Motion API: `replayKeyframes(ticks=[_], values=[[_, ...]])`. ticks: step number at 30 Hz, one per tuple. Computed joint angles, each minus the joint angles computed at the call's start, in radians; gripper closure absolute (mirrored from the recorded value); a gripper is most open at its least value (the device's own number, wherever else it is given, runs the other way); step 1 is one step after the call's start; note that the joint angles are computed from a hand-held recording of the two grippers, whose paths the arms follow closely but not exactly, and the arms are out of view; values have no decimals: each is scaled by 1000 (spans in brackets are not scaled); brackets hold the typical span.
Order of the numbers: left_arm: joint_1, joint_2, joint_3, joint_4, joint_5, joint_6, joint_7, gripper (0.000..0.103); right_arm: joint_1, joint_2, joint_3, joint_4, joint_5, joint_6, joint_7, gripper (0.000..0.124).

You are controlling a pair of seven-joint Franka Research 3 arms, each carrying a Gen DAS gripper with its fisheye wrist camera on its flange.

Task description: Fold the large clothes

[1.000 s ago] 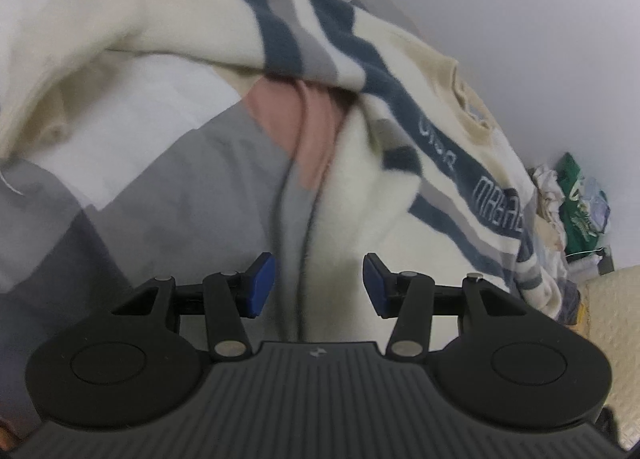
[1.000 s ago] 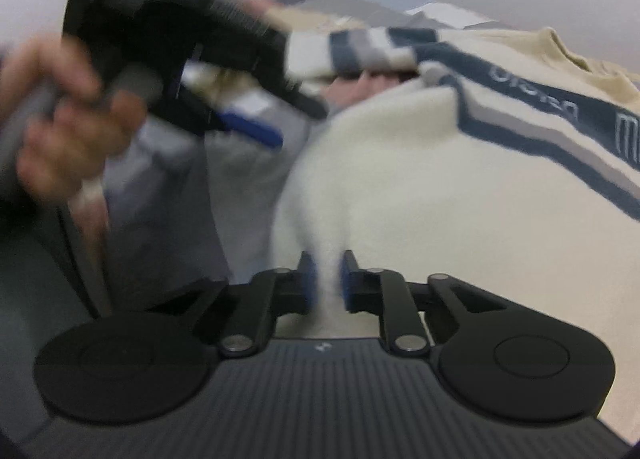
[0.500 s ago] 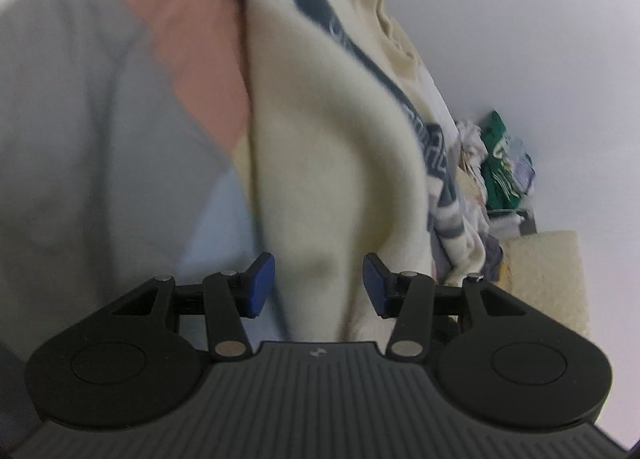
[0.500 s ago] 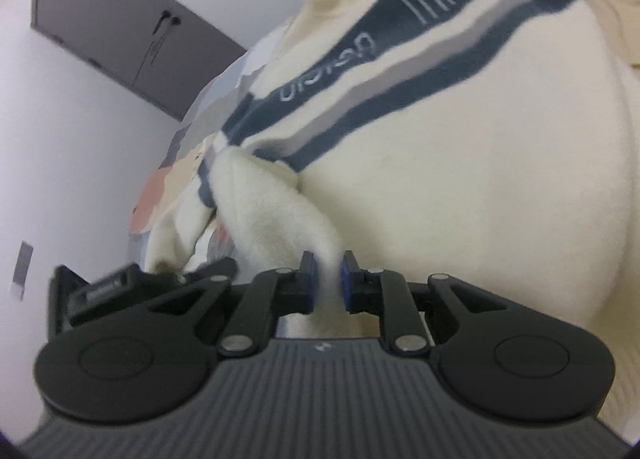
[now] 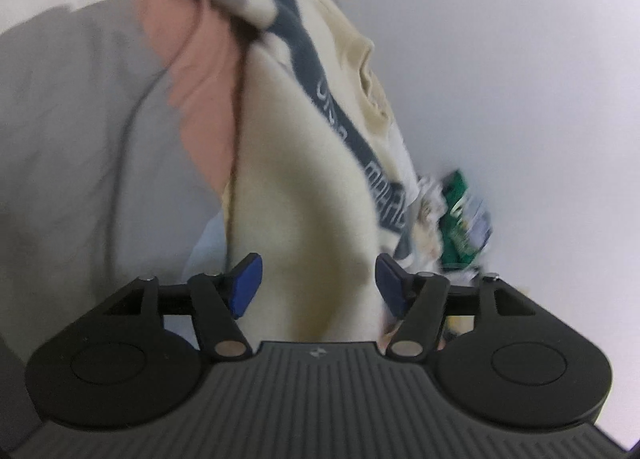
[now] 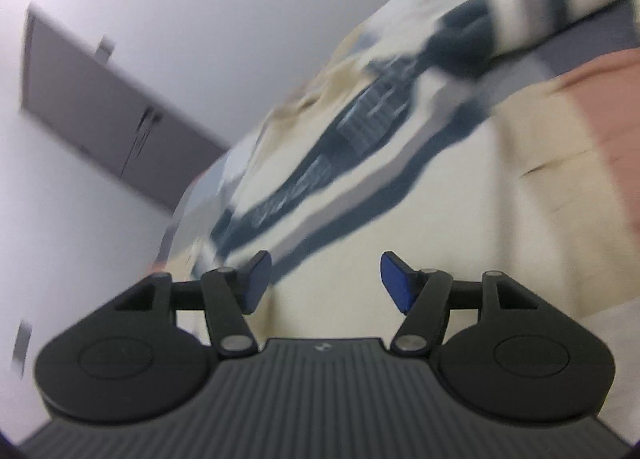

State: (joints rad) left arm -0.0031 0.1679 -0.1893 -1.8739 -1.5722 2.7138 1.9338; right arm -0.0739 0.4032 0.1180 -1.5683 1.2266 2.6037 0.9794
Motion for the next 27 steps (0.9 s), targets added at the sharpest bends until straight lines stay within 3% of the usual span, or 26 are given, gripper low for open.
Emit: replayKeyframes(ticks=[2, 5, 8, 9, 11, 13, 16, 18, 20, 24, 25, 27], values=[[2, -7, 1, 0, -13, -9, 16, 28, 13, 13, -34, 8, -58, 50, 100, 60], [-10, -6, 0, 5, 91, -2, -32, 23, 43, 39, -92, 8, -235, 87, 324, 60], [-24, 11, -1, 4, 289, -1, -185, 23, 34, 80, -101, 35, -333, 32, 465, 61], [-25, 10, 2, -5, 374, -15, -257, 23, 34, 94, -102, 43, -361, 31, 502, 62], [-19, 16, -12, -18, 430, -28, -300, 24, 43, 103, -104, 40, -417, 55, 563, 62], [-17, 14, -22, -26, 481, -27, -324, 28, 45, 108, -97, 38, -470, 72, 582, 62], [-25, 12, -27, -35, 592, 5, -391, 52, 69, 96, -119, 12, -573, 94, 649, 62], [-16, 2, -35, -47, 601, 13, -401, 73, 40, 81, -89, -13, -546, 105, 650, 62], [-18, -14, -34, -66, 637, 38, -436, 83, 19, 71, -61, -38, -503, 117, 648, 60], [-17, -64, -24, -110, 665, 77, -467, 87, -30, 57, 2, -50, -387, 53, 541, 63], [-17, -79, -21, -119, 666, 86, -463, 88, -35, 45, 11, -67, -348, 59, 516, 68], [-25, -109, -4, -136, 737, 85, -509, 88, -54, 19, 37, -105, -238, 51, 441, 93]])
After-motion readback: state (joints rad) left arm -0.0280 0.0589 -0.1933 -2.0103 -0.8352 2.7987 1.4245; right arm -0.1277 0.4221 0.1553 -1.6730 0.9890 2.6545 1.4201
